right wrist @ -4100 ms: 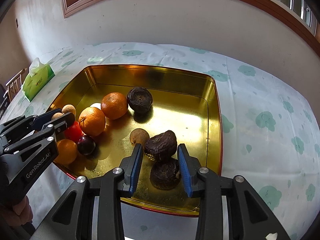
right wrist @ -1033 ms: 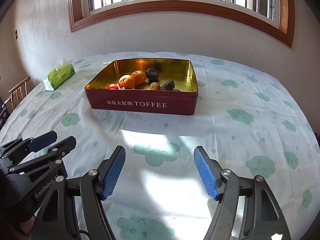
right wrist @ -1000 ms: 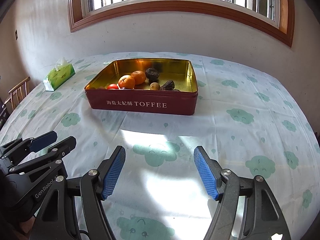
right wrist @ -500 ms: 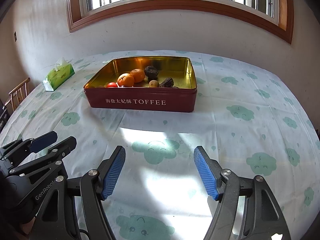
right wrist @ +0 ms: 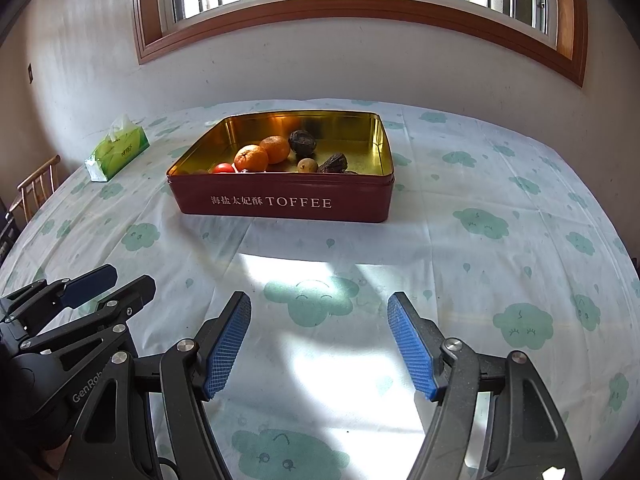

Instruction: Organize fruits

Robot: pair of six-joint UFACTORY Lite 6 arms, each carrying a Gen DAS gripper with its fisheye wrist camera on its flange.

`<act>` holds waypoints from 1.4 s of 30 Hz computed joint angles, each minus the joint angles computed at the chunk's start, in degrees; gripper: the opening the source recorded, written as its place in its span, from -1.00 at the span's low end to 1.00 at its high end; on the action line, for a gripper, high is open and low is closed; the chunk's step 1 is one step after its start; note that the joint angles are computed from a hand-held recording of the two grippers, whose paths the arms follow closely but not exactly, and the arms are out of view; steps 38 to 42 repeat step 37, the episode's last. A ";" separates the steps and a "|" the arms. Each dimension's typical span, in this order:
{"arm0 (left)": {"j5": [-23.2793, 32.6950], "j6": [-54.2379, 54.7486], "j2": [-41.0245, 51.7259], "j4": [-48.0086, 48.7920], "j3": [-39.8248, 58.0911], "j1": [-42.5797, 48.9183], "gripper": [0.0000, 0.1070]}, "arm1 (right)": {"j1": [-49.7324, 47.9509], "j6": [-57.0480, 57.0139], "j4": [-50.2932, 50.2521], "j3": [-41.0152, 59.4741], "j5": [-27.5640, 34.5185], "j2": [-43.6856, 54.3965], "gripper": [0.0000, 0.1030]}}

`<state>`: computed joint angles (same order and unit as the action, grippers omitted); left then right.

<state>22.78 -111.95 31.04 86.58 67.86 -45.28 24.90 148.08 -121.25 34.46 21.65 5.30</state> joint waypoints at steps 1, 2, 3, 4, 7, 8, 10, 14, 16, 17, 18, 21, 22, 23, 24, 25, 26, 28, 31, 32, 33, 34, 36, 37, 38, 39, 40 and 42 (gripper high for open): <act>-0.05 0.06 -0.04 -0.05 0.00 0.03 -0.22 | -0.03 0.07 -0.07 -0.04 -0.05 -0.06 0.33; -0.19 -0.13 0.08 0.14 0.06 0.05 -0.22 | -0.03 0.11 -0.10 -0.05 -0.03 -0.10 0.33; -0.19 -0.26 0.17 0.22 0.07 0.01 -0.22 | -0.01 0.05 -0.05 -0.10 0.02 -0.14 0.33; -0.15 -0.29 0.15 0.23 0.05 -0.01 -0.22 | -0.01 -0.11 0.06 -0.09 -0.01 -0.12 0.33; -0.43 -1.17 0.13 1.13 -0.15 0.04 -0.22 | 0.26 0.79 -0.48 -0.57 0.31 -0.11 0.33; -0.47 -0.99 0.09 0.96 -0.18 0.06 -0.22 | 0.48 1.02 -0.46 -0.70 0.49 -0.02 0.33; -0.50 -1.06 0.19 0.99 -0.14 0.02 -0.22 | 0.90 1.27 -0.31 -0.94 0.76 -0.08 0.33; -0.61 -0.98 0.19 0.93 -0.12 0.02 -0.22 | 0.69 1.14 -0.31 -0.50 0.49 0.25 0.33; -0.56 -0.96 0.24 0.92 -0.09 0.01 -0.22 | 0.65 1.18 -0.37 -0.53 0.44 0.22 0.33; -0.53 -1.00 0.24 0.87 -0.07 0.00 -0.22 | 0.60 1.15 -0.35 -0.50 0.40 0.23 0.33; -0.60 -0.99 0.26 0.90 -0.05 0.02 -0.22 | 0.59 1.20 -0.44 -0.51 0.32 0.20 0.33; -0.80 -0.86 0.33 0.71 -0.02 0.08 -0.22 | 0.66 1.43 -0.41 -0.35 0.16 0.44 0.33; -0.88 -0.93 0.41 0.70 -0.03 0.09 -0.22 | 0.50 1.38 -0.44 -0.17 -0.02 0.54 0.33; -0.81 -0.79 0.56 0.43 0.05 0.05 -0.22 | 0.44 1.43 -0.54 -0.12 -0.04 0.57 0.33; -0.85 -0.53 0.68 0.11 0.12 0.08 -0.22 | 0.41 1.41 -0.56 -0.12 -0.07 0.59 0.33; -0.99 -0.26 0.81 -0.17 0.23 0.15 -0.22 | 0.46 1.49 -0.58 -0.18 0.01 0.55 0.33; -0.99 -0.15 0.91 -0.36 0.29 0.14 -0.22 | 0.41 1.49 -0.63 -0.13 -0.01 0.61 0.33; -0.53 0.60 1.09 -1.14 0.52 0.07 -0.22 | 0.40 1.57 -0.71 -0.20 -0.09 0.56 0.33; -0.69 0.21 0.98 -0.78 0.43 0.34 -0.22 | 0.39 1.63 -0.78 -0.22 -0.12 0.53 0.33; -0.80 0.22 0.92 -0.80 0.36 0.39 -0.22 | 0.34 1.62 -0.78 -0.21 -0.13 0.54 0.33; -0.79 0.30 0.91 -0.84 0.34 0.41 -0.22 | 0.66 1.73 -0.59 -0.34 0.02 0.51 0.33; -1.12 0.43 0.88 -0.90 0.34 0.54 -0.22 | 0.36 1.68 -0.87 -0.22 -0.10 0.53 0.33; -1.93 0.77 0.77 -1.16 0.25 0.81 -0.22 | 0.28 1.67 -0.89 -0.20 -0.18 0.54 0.33; -2.41 0.93 0.79 -1.40 0.30 0.90 -0.22 | 0.30 1.73 -0.91 -0.21 -0.16 0.52 0.33; -2.41 0.93 0.79 -1.40 0.30 0.90 -0.22 | 0.30 1.73 -0.91 -0.21 -0.16 0.52 0.33; -2.41 0.93 0.79 -1.40 0.30 0.90 -0.22 | 0.30 1.73 -0.91 -0.21 -0.16 0.52 0.33; -2.41 0.93 0.79 -1.40 0.30 0.90 -0.22 | 0.30 1.73 -0.91 -0.21 -0.16 0.52 0.33; -2.41 0.93 0.79 -1.40 0.30 0.90 -0.22 | 0.30 1.73 -0.91 -0.21 -0.16 0.52 0.33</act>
